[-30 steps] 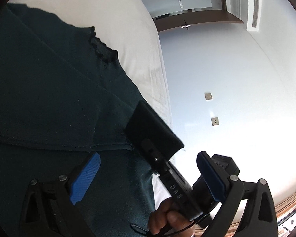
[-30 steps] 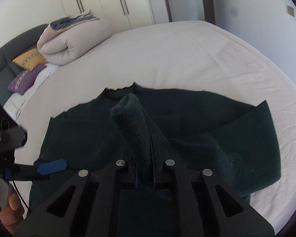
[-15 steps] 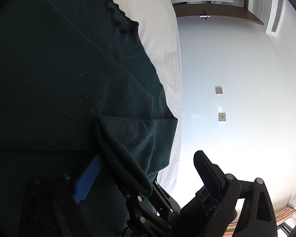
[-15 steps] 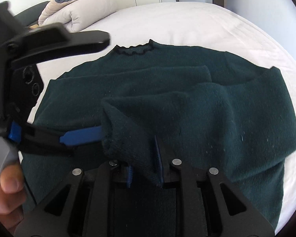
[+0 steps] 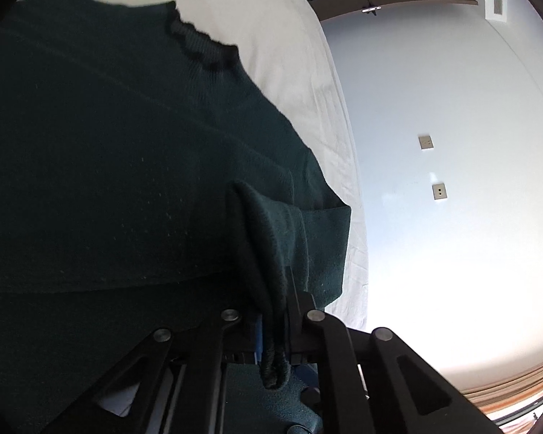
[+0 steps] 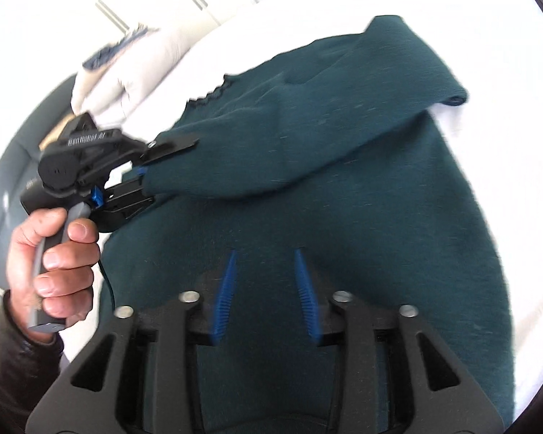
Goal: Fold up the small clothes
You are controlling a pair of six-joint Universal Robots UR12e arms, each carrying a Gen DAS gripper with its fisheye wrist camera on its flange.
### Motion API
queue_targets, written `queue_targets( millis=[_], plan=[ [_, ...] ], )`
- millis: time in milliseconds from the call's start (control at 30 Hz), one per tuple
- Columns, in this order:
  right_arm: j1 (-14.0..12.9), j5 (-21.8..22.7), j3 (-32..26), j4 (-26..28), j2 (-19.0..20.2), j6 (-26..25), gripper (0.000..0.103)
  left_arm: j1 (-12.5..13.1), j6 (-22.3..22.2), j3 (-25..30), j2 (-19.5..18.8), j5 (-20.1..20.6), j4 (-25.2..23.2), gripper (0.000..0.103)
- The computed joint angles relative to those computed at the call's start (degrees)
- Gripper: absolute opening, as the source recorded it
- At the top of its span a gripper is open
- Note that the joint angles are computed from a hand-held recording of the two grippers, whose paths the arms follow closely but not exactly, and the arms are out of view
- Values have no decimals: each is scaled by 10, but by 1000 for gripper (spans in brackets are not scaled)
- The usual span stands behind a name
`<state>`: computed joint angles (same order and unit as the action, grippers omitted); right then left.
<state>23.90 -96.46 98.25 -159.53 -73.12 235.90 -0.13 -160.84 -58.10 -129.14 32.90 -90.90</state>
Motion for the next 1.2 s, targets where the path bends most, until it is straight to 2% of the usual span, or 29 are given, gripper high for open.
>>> queue_targets(
  millis=[33, 133, 200, 367, 600, 667, 733, 833, 867, 933, 1000, 1100, 1200],
  plan=[
    [-3, -3, 12, -11, -14, 8, 57, 3, 0, 2, 1, 2, 10, 7],
    [-14, 0, 40, -68, -31, 25, 57, 13, -7, 11, 1, 13, 44, 7],
    [-19, 2, 51, -86, -40, 28, 57, 19, -14, 17, 0, 23, 65, 7],
    [-31, 9, 69, -102, -50, 33, 57, 32, -36, 28, -8, 53, 106, 7],
    [-54, 27, 75, -103, -58, 19, 57, 34, -52, 32, -24, 101, 126, 7],
    [-67, 33, 73, -110, -59, 7, 57, 33, -52, 33, -27, 114, 127, 7],
    [-90, 69, 69, -127, -57, -4, 57, 30, -62, 30, -30, 139, 144, 11],
    [-124, 135, 53, -155, -46, -2, 57, 35, -85, 24, -37, 122, 166, 13],
    [-139, 167, 50, -169, -39, 5, 57, 36, -85, 23, -38, 118, 168, 13],
    [-156, 187, 43, -171, -29, 25, 59, 38, -74, 19, -40, 108, 171, 13],
    [-178, 238, 39, -195, -8, 53, 59, 41, -67, 14, -42, 92, 175, 13],
    [-196, 283, 28, -186, 17, 80, 59, 46, -67, 10, -50, 54, 176, 15],
    [-208, 295, 21, -198, 38, 94, 57, 56, -30, 3, -52, 19, 161, 13]
  ],
)
